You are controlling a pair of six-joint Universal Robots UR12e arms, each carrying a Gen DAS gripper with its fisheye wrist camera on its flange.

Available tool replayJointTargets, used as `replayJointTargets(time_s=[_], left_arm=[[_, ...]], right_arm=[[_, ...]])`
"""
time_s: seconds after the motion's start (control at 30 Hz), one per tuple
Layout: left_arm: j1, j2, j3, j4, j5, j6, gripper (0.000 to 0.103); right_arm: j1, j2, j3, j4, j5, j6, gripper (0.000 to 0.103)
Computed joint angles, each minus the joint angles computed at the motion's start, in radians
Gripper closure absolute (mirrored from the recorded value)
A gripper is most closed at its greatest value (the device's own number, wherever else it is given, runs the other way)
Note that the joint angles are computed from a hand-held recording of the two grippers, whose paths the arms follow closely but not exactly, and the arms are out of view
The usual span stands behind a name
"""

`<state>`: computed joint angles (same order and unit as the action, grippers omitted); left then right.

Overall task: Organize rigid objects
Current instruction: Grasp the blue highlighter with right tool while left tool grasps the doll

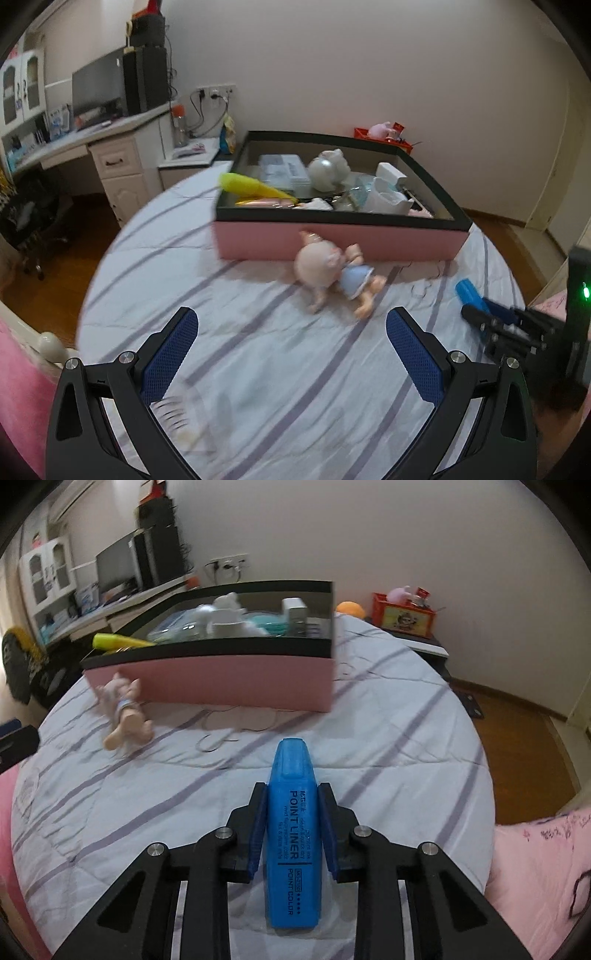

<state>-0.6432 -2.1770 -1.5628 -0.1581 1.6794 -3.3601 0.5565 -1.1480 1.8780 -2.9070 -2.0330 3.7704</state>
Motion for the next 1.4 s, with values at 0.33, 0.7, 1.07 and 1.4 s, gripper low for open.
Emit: replayJointTargets(time_s=[0.33, 0.7, 1.07, 1.4], left_arm=[[-0.021, -0.122, 0.2, -0.213, 0.039, -0.023, 0.0], [-0.006, -0.143, 0.223, -0.213, -0.043, 0.014, 0.024], [0.006, -0.069, 0.092, -0.1, -0.047, 0.053, 0.024], [0.005, -0.013, 0.01, 0.016, -0.022, 0.08, 0.024]], right_arm=[[-0.019, 0.004, 0.002, -0.026, 0.036, -0.006, 0.076], [-0.019, 0.008, -0.008, -0.008, 0.029, -0.02, 0.075], [0.001, 0.012, -0.009, -0.047, 0.003, -0.021, 0.076], [0.037, 0.021, -0.034, -0.147, -0.02, -0.068, 0.076]])
